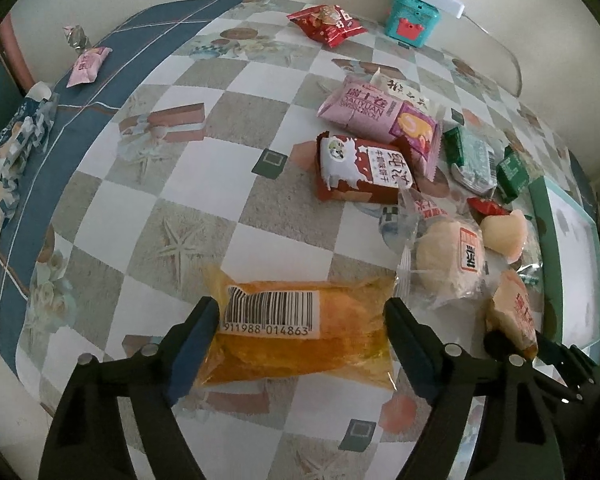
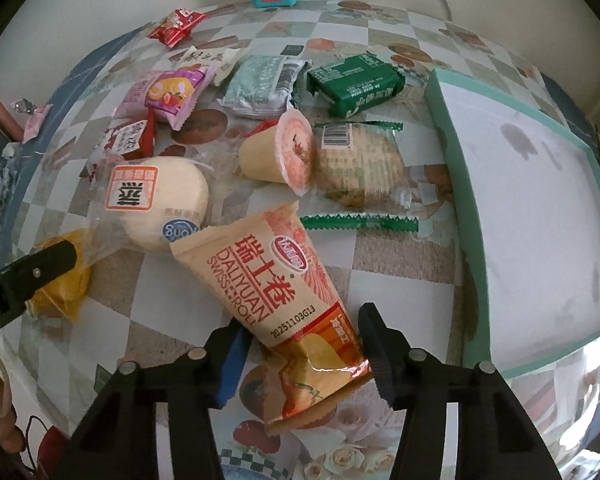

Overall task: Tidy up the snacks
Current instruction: 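Grasp the orange barcode cake bag with left tool while right grasps Swiss roll bag, then carry both bags to the white tray and release them inside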

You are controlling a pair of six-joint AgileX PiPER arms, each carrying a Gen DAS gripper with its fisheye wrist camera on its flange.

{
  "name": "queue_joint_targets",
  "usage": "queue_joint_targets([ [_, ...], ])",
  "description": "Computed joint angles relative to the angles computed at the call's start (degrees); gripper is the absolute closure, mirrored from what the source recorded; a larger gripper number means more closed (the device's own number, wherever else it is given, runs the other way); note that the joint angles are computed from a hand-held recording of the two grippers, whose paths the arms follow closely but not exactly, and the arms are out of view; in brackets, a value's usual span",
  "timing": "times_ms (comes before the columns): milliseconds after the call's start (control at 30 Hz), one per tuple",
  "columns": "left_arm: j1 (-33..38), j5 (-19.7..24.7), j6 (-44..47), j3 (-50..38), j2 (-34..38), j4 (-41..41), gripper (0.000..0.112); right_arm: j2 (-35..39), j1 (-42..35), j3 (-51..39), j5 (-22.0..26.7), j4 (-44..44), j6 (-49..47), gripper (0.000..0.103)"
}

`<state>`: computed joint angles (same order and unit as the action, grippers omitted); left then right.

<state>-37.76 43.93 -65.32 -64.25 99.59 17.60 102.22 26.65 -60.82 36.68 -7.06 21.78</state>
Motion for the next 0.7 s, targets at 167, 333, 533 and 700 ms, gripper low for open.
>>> queue_joint_targets([
  [167,0.51,-2.11,-0.76,2.94,-2.19,-0.74,0.030,-2.56,-0.22,2.73,-0.48,0.92,0.19,0.050],
  [333,1.01,-3.09,-2.44,4.95,-3.74,-0.79,0.030,-5.58,-0.63,4.42,-0.24,1.64,-0.42,0.051],
  [533,1.97,-3.03,-2.45,6.35,-5.78,-2.01,0.032,-8.69,-0.84,4.12,1.08,3.67,-1.16,0.051],
  [700,2.32,-2.29,-2.24,6.21,-6.39,-2.78,0.032,-10.50,-1.07,3.75,1.54,4.68,-1.01,0.051],
])
